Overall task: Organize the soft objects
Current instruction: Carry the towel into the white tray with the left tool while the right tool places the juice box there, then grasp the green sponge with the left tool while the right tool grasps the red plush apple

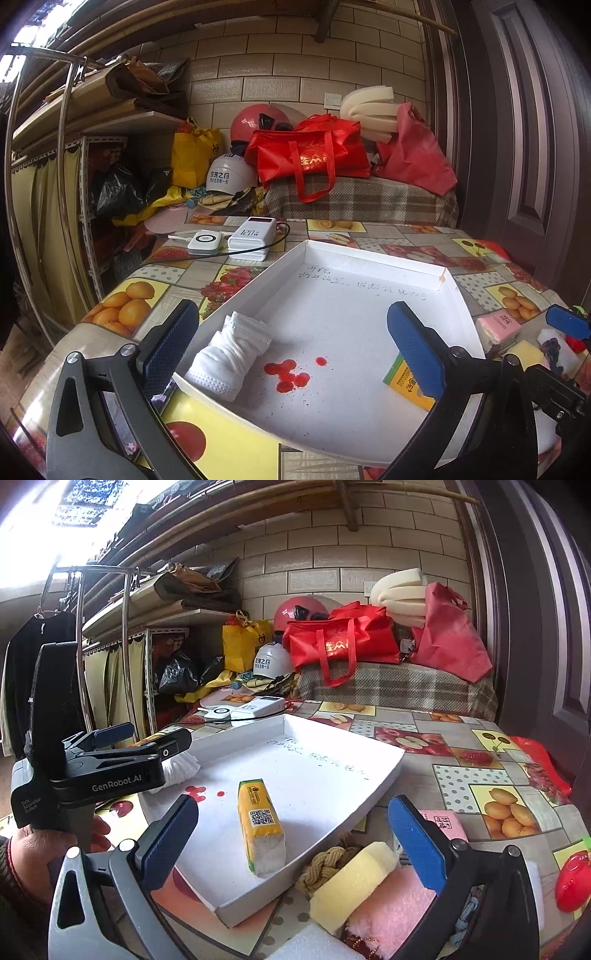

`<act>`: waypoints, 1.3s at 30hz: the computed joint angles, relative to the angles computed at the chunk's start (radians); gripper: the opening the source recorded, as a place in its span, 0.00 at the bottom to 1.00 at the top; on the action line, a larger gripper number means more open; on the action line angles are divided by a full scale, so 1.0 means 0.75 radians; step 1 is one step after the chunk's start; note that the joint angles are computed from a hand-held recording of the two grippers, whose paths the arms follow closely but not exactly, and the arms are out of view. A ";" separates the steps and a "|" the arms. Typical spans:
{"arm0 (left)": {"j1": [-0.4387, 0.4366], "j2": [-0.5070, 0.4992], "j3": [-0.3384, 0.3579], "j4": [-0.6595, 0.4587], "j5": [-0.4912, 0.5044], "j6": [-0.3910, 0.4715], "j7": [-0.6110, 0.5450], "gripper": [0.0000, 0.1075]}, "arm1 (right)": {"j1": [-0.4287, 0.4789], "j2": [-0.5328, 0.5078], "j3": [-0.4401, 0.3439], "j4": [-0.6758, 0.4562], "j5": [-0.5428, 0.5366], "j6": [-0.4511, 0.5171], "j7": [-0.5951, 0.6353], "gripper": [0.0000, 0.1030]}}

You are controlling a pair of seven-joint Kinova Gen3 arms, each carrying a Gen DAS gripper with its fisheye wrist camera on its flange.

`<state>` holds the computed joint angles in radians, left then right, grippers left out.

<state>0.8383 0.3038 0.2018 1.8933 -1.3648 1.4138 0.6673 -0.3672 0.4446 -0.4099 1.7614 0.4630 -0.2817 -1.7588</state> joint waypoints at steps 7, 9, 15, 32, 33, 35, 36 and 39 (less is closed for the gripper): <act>0.194 -0.036 -0.206 0.026 0.014 -0.123 -0.006 0.96 | 0.161 -0.029 -0.100 0.054 -0.036 0.028 0.003 1.00; 0.230 -0.057 -0.237 0.046 0.005 -0.183 -0.013 0.96 | 0.159 -0.048 -0.062 0.074 -0.122 0.021 0.037 1.00; -0.020 -0.180 0.077 0.102 -0.064 -0.499 -0.246 0.96 | -0.016 -0.139 0.303 0.230 -0.447 -0.238 0.209 1.00; -0.209 -0.098 0.212 -0.134 0.614 -0.830 -1.054 0.78 | -0.158 -0.024 0.718 -0.148 -0.645 0.447 0.241 1.00; -0.177 -0.096 0.157 -0.143 0.665 -0.851 -1.103 0.76 | -0.189 -0.003 0.753 -0.187 -0.628 0.493 0.216 1.00; -0.117 -0.087 0.062 -0.170 0.746 -0.873 -1.198 0.76 | -0.190 0.037 0.752 -0.270 -0.603 0.602 0.199 1.00; -0.091 -0.076 0.028 -0.191 0.777 -0.868 -1.241 0.76 | -0.191 0.053 0.749 -0.306 -0.581 0.656 0.181 1.00; -0.061 -0.036 -0.014 -0.250 0.854 -0.836 -1.360 0.73 | -0.127 0.082 0.668 -0.383 -0.518 0.783 0.147 0.93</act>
